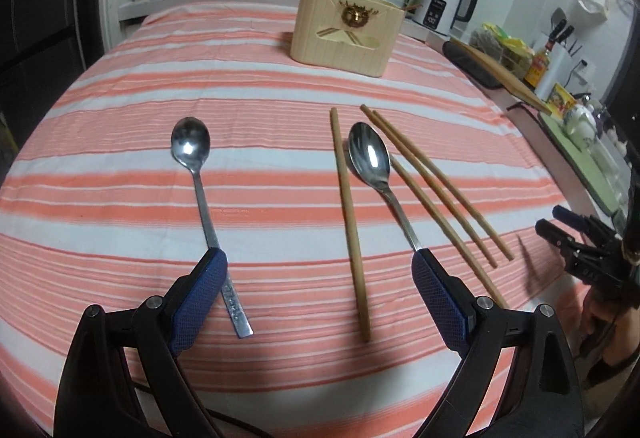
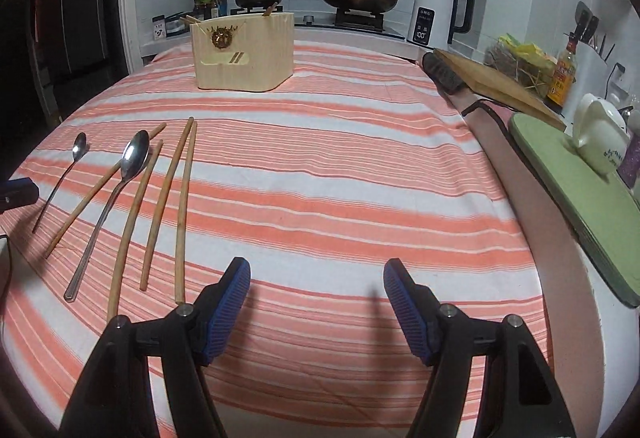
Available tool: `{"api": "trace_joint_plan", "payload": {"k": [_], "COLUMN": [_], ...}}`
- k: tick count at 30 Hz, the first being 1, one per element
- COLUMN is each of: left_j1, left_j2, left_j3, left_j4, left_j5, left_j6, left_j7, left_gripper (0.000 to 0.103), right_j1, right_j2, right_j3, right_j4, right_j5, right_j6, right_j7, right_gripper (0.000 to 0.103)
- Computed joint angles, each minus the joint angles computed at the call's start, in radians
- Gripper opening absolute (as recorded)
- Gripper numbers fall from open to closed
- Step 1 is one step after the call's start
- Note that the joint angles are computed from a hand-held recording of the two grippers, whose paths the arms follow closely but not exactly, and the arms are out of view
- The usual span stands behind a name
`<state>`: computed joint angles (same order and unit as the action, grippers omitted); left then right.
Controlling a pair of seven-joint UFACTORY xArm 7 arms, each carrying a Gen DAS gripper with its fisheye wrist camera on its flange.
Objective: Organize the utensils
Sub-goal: 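Move both tools back toward the spoons and chopsticks on the table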
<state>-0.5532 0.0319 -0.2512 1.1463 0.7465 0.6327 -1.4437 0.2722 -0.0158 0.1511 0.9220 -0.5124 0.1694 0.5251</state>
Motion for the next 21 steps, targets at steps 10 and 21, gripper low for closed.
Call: {"api": "trace_joint_plan", "payload": {"k": [10, 21], "left_j1": [-0.006, -0.053], "left_j2": [-0.010, 0.040], "left_j3": [-0.012, -0.010], "left_j4": [-0.036, 0.011], "left_j5": [-0.058, -0.009], "left_j6": [-0.044, 0.039], "left_j7": [0.067, 0.077], "left_gripper": [0.094, 0.085], "right_j1": [0.103, 0.114], "right_j2": [-0.033, -0.016], "right_j3": [0.003, 0.020], "right_j4": [-0.085, -0.060], "right_j5": [0.599, 0.680], "right_j6": [-0.079, -0.045], "right_j7": [-0.584, -0.696], "right_gripper": [0.071, 0.070]}}
